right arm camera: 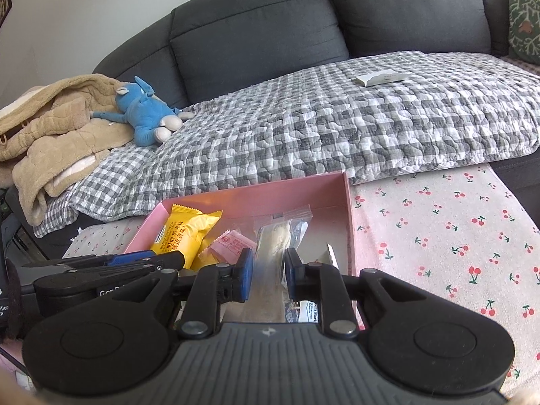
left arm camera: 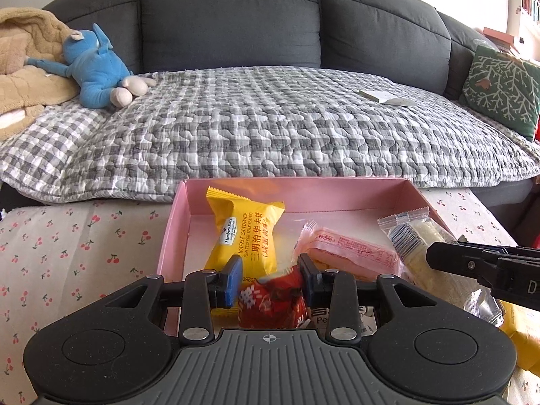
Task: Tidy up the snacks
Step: 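Carry both held packets over the pink box, lower them inside and open both grippers, then withdraw both open tools from the box back over the remaining snacks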
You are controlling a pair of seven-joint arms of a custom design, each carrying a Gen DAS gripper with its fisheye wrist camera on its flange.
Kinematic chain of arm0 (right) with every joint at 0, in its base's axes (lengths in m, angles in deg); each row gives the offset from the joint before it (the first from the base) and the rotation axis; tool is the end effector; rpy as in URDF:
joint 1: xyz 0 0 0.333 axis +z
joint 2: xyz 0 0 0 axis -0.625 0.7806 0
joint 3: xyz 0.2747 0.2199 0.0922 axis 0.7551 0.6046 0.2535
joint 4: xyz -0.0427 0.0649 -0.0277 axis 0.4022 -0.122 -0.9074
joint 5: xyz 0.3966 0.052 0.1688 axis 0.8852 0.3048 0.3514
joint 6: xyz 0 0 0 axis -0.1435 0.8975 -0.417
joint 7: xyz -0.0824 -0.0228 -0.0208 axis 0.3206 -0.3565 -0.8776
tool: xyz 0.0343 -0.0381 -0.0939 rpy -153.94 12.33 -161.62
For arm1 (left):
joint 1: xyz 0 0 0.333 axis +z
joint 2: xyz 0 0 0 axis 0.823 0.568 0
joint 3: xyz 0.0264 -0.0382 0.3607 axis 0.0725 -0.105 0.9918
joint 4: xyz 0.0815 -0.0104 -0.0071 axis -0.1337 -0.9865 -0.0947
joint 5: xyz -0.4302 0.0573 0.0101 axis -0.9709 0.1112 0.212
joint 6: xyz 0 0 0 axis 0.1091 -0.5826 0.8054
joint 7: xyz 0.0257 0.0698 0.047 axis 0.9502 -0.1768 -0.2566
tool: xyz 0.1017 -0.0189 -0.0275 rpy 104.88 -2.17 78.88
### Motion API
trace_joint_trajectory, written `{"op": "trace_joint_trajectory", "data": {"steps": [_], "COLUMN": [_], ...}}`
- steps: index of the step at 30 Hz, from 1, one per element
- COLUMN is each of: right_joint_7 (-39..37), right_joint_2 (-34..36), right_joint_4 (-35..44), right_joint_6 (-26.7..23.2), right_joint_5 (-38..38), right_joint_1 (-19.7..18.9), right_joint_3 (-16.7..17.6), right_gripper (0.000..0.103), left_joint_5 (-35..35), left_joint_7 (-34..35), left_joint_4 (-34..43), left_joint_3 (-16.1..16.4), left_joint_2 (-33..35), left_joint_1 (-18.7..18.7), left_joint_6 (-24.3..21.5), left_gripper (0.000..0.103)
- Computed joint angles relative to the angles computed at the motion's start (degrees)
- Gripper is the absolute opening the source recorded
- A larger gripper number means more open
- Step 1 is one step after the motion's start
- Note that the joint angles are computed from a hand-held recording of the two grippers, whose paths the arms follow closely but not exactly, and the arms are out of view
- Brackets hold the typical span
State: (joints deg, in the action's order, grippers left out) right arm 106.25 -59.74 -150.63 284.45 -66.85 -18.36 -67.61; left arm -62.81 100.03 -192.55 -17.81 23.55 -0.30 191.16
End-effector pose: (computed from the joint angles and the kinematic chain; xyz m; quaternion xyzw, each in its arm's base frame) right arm 0.5795 0.2129 0.3617 -0.6077 0.6448 -0.1999 0.4183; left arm 0.6341 -0.3590 0.3575 -0.5622 0.7066 -0.3519 0.2466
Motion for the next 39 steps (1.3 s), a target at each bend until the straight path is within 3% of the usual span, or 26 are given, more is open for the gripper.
{"op": "trace_joint_trajectory", "data": {"steps": [2, 7, 16, 19, 29, 36, 39], "right_joint_7": [-0.20, 3.15, 7.75, 9.83, 6.37, -6.09, -8.41], "right_joint_2": [-0.20, -1.04, -3.26, -4.52, -8.72, -11.47, -12.37], "right_joint_4": [-0.22, -1.25, -3.47, -4.75, -8.00, -9.83, -10.73], "right_joint_6": [0.33, 2.26, 2.89, 2.65, 0.81, 0.07, -0.01], "right_joint_5": [0.16, -2.55, -7.26, -8.75, -2.45, 9.92, 11.57], "right_joint_1": [0.07, -2.48, -4.45, -4.99, -1.38, 3.49, 3.59], "right_joint_3": [-0.12, 1.72, 3.08, 3.36, 1.93, 1.24, 2.16], "right_gripper": [0.028, 0.059, 0.079, 0.085, 0.101, 0.103, 0.103], "left_joint_5": [0.41, 1.41, -0.39, -1.92, -8.03, -11.75, -13.07], "left_joint_7": [0.46, 0.73, 4.26, 6.19, 14.02, 20.31, 22.19], "left_joint_4": [-0.01, -1.22, -5.10, -7.03, -14.11, -19.01, -20.94], "left_joint_3": [-0.37, -0.08, 1.04, 0.89, -0.24, -2.27, -4.51], "left_joint_2": [-0.33, -1.34, -4.49, -6.12, -12.25, -16.45, -18.03], "left_joint_1": [0.33, -0.07, -2.24, -2.68, -3.92, -3.96, -2.35], "left_joint_6": [-0.36, 0.15, 1.53, 2.49, 5.38, 7.62, 8.28], "left_gripper": [0.036, 0.057, 0.081, 0.086, 0.097, 0.099, 0.099]}}
